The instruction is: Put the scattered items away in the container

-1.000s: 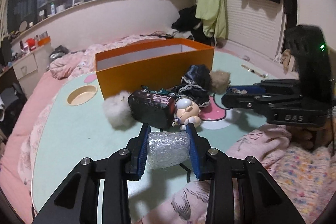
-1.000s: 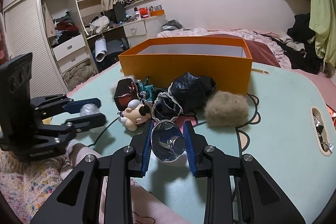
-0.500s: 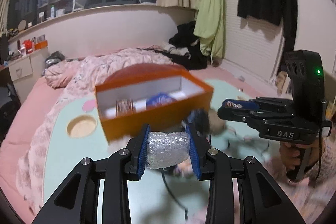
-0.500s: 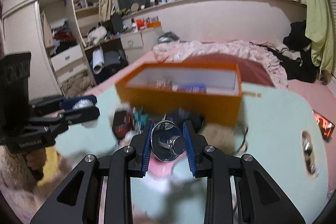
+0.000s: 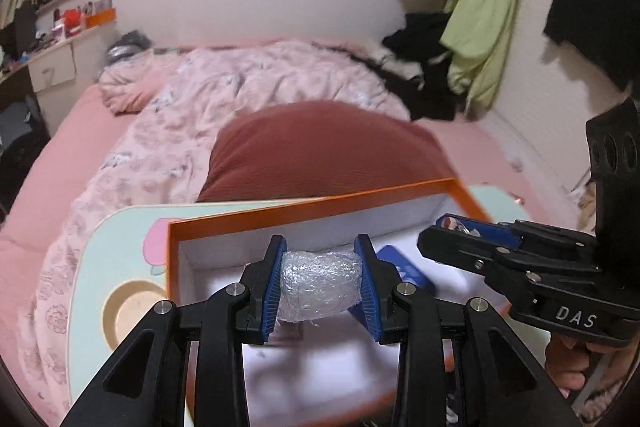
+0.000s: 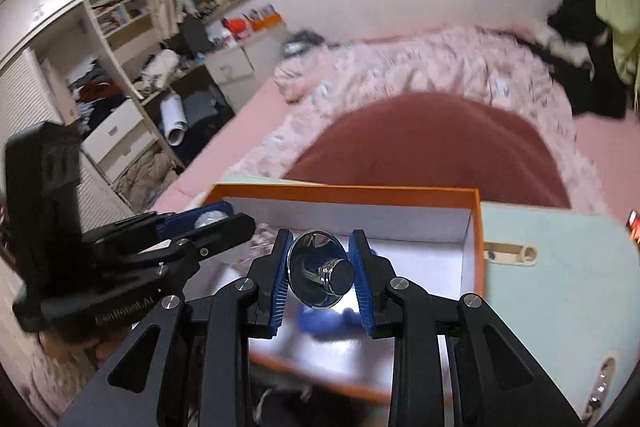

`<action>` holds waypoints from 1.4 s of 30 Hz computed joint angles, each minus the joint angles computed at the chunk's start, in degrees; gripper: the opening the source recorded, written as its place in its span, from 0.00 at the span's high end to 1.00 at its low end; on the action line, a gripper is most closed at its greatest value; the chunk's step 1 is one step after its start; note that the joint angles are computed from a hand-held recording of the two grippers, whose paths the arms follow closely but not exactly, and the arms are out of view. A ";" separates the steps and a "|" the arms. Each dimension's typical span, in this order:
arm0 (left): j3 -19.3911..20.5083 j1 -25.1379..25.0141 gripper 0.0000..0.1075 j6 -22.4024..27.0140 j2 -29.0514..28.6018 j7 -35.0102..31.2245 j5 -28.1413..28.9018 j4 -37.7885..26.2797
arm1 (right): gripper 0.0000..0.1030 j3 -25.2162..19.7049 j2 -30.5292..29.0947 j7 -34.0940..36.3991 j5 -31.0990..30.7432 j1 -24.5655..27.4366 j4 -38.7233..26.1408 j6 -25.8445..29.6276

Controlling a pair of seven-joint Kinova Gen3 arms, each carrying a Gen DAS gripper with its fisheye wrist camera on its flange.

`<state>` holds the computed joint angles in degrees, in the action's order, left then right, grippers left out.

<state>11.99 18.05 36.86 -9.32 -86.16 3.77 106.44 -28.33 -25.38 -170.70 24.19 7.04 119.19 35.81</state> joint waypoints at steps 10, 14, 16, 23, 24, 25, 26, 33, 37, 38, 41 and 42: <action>-1.68 -0.13 0.41 -3.47 -2.60 0.41 2.21 3.29 | 0.54 0.90 -0.74 -4.45 -1.84 5.58 4.65 -9.68; -7.55 3.04 0.28 -3.96 -7.81 -7.38 10.51 6.97 | 0.46 -6.17 -5.26 -6.02 -1.80 11.85 3.57 -6.56; -8.12 3.09 0.21 -4.52 -11.15 -8.70 12.28 9.34 | 0.46 -9.62 -7.18 -5.50 -1.87 13.70 2.28 -3.53; -6.56 3.19 0.16 -1.93 -21.40 -9.57 11.91 15.24 | 0.30 -20.25 -13.21 -0.48 -6.30 15.89 -3.32 7.39; -6.30 3.09 0.15 -1.20 -23.14 -9.59 11.47 16.27 | 0.28 -22.02 -13.70 0.41 -7.08 16.83 -4.37 9.45; -6.02 2.87 0.14 -0.08 -24.60 -9.49 10.96 17.12 | 0.26 -23.95 -14.31 1.16 -7.98 17.85 -5.27 11.56; -5.58 2.33 0.13 1.09 -25.77 -9.13 10.47 17.74 | 0.25 -25.95 -15.05 1.78 -9.09 18.80 -6.02 13.64; -1.47 -2.75 0.13 6.07 -31.42 -5.23 7.44 22.32 | 0.25 -32.16 -19.28 3.41 -18.88 22.12 -5.73 19.51; 1.16 -4.66 0.13 6.23 -31.75 -3.52 6.04 23.63 | 0.25 -34.17 -22.05 4.61 -22.47 25.55 -5.87 21.91; 1.69 -5.07 0.13 6.41 -31.10 -2.97 5.91 23.73 | 0.25 -34.29 -22.60 5.08 -23.21 26.17 -5.92 22.21; 8.10 -9.39 0.05 6.73 -31.64 0.27 2.59 23.70 | 0.25 -34.93 -22.22 7.23 -25.64 28.67 -6.15 22.99; 9.66 -9.99 0.04 6.70 -32.00 0.73 1.39 23.94 | 0.24 -35.59 -21.88 8.13 -26.40 29.86 -6.68 23.78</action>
<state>21.65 8.06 43.56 -41.31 -85.43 5.16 130.38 -63.92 -47.26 -162.57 -2.20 36.90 112.52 59.59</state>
